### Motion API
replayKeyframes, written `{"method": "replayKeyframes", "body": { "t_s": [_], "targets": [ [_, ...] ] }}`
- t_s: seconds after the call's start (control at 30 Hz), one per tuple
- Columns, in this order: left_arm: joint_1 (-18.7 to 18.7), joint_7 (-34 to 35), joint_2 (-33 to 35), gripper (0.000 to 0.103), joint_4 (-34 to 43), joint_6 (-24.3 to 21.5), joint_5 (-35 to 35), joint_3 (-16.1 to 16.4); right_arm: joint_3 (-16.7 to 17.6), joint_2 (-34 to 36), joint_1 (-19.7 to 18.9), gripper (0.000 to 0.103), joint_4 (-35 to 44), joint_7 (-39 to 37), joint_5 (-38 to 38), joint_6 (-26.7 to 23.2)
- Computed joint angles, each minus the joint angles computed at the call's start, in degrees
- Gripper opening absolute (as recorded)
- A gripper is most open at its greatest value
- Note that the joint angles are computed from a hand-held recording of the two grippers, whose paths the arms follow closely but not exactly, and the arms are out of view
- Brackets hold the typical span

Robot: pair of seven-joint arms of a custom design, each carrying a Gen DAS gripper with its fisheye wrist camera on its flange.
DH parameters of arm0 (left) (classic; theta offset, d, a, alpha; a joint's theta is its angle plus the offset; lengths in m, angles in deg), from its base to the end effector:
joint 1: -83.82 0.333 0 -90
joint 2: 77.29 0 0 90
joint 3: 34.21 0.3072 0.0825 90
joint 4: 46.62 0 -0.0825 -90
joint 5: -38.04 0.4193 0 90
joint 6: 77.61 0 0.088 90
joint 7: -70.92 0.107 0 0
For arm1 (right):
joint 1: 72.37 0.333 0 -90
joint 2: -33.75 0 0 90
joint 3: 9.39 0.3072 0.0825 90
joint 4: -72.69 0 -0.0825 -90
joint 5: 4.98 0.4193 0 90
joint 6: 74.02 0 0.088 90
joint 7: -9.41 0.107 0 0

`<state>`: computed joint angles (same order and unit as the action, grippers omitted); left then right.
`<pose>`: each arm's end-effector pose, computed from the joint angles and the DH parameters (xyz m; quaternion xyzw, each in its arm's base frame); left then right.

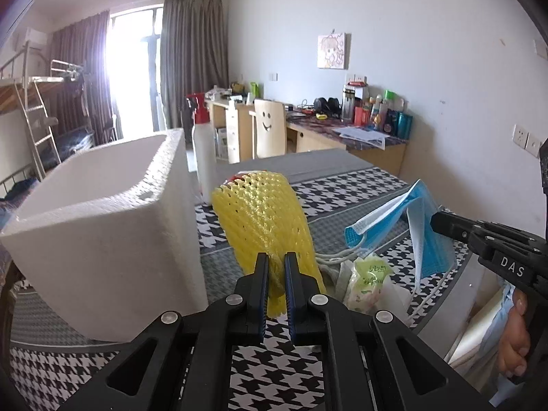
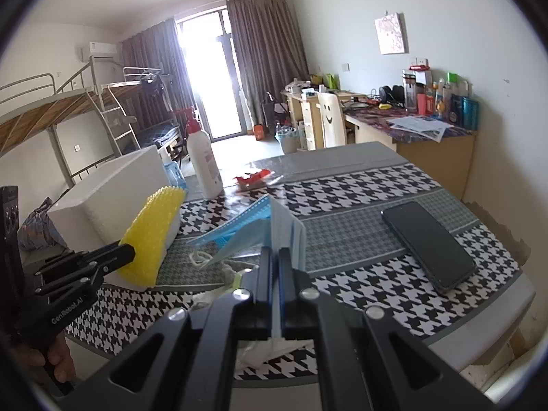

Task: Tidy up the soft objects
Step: 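Lift the yellow mesh sleeve toward the foam box with the left gripper while the right gripper lifts the mask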

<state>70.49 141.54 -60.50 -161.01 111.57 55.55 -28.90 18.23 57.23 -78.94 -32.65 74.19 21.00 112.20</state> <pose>0.6600 -0.1292 0.4035 -0.5719 0.6639 -0.3759 0.3015 0.6853 0.1743 0.4124 -0.6701 0.5538 -0.2334 0.4357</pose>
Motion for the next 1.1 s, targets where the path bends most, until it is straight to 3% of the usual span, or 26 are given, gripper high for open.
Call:
{"method": "replayKeyframes", "body": {
  "t_s": [0.33, 0.4, 0.47, 0.57, 0.7, 0.87, 1.03, 1.1],
  "targets": [
    [-2.0, 4.6, -2.6, 0.009, -3.2, 4.1, -4.0, 2.3, -0.7, -0.9, 1.0, 0.005, 0.0, 1.2, -1.6, 0.9],
    [-3.8, 7.0, -3.1, 0.009, -3.9, 4.9, -6.6, 3.9, 0.0, -1.1, 0.5, 0.005, -0.2, 1.2, -2.2, 1.5],
    [-2.7, 8.1, -3.6, 0.009, -4.2, 5.2, -7.7, 2.6, 0.9, -1.4, -0.2, 0.005, -0.5, 1.6, -3.1, 2.4],
    [-4.7, 11.7, -4.0, 0.009, -4.7, 5.7, -11.9, 4.1, 1.5, -1.6, -0.8, 0.005, -0.6, 2.8, -5.1, 3.1],
    [-5.0, 15.7, -4.4, 0.009, -4.8, 5.9, -15.9, 3.9, 2.0, -1.3, -1.2, 0.005, 0.1, 4.8, -7.8, 3.1],
    [-5.3, 20.2, -4.6, 0.009, -4.6, 6.0, -20.4, 3.4, 5.3, -0.4, -4.0, 0.005, 0.6, 6.4, -11.3, 3.8],
    [-1.9, 21.0, -4.9, 0.009, -4.7, 6.9, -20.8, 0.3, 5.4, -0.1, -4.0, 0.005, 1.2, 8.4, -14.0, 4.2],
    [-2.4, 22.1, -4.9, 0.009, -4.7, 7.0, -22.1, 0.8, 5.5, 0.2, -4.1, 0.005, 1.4, 9.1, -15.2, 4.3]
  ]
}}
